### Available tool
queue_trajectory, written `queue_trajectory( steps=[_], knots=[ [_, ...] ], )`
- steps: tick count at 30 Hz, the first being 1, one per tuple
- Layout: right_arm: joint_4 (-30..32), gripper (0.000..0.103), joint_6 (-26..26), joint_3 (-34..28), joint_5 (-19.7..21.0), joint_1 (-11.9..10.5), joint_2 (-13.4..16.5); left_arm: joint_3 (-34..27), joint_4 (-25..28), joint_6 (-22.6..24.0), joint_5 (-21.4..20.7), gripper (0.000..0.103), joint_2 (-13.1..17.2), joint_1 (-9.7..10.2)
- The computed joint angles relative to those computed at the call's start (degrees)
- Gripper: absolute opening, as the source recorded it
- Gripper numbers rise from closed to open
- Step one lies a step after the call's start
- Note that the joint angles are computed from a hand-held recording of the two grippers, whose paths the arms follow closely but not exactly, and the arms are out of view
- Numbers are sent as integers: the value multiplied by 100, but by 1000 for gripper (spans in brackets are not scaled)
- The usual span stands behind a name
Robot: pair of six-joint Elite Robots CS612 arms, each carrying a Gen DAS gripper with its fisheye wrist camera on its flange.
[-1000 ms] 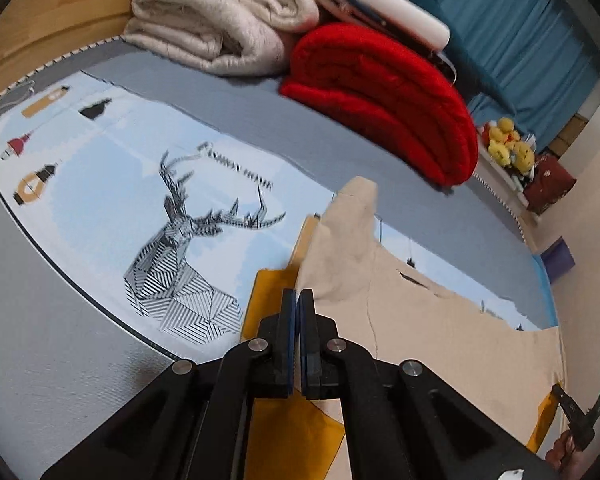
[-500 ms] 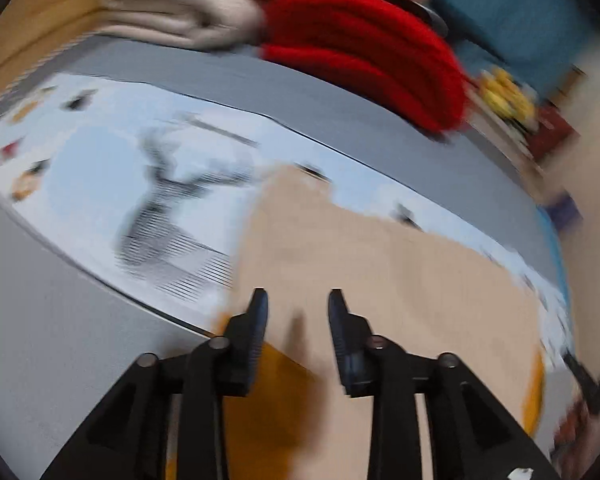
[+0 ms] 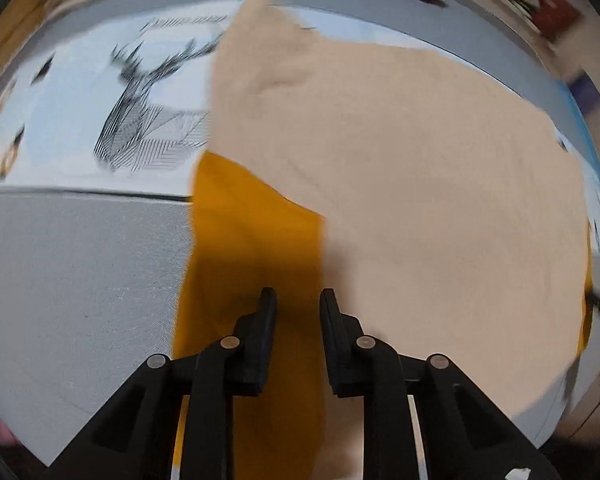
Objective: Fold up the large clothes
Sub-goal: 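Lay the held fabric flat on the bed and open both tools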
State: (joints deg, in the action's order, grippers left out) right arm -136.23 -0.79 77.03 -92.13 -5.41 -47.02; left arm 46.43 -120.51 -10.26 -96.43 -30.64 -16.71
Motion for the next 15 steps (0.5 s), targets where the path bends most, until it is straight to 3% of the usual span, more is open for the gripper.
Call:
queue_trajectory(
  steps=[3,5,8,15],
  knots=[
    [70,24,-250,88,-45,18,-70,359,-133,467,-216,20,-221,-76],
    [295,24,-343,58,-281,63,-31,521,-8,679,39,20,-289,-150],
    [331,24,-288,106,-276,41,-40,741,-61,794,421,22,-371,-235],
    [362,24,-368,173,-554,129,-72,929,-138,740,534,22,-488,-266]
  ],
)
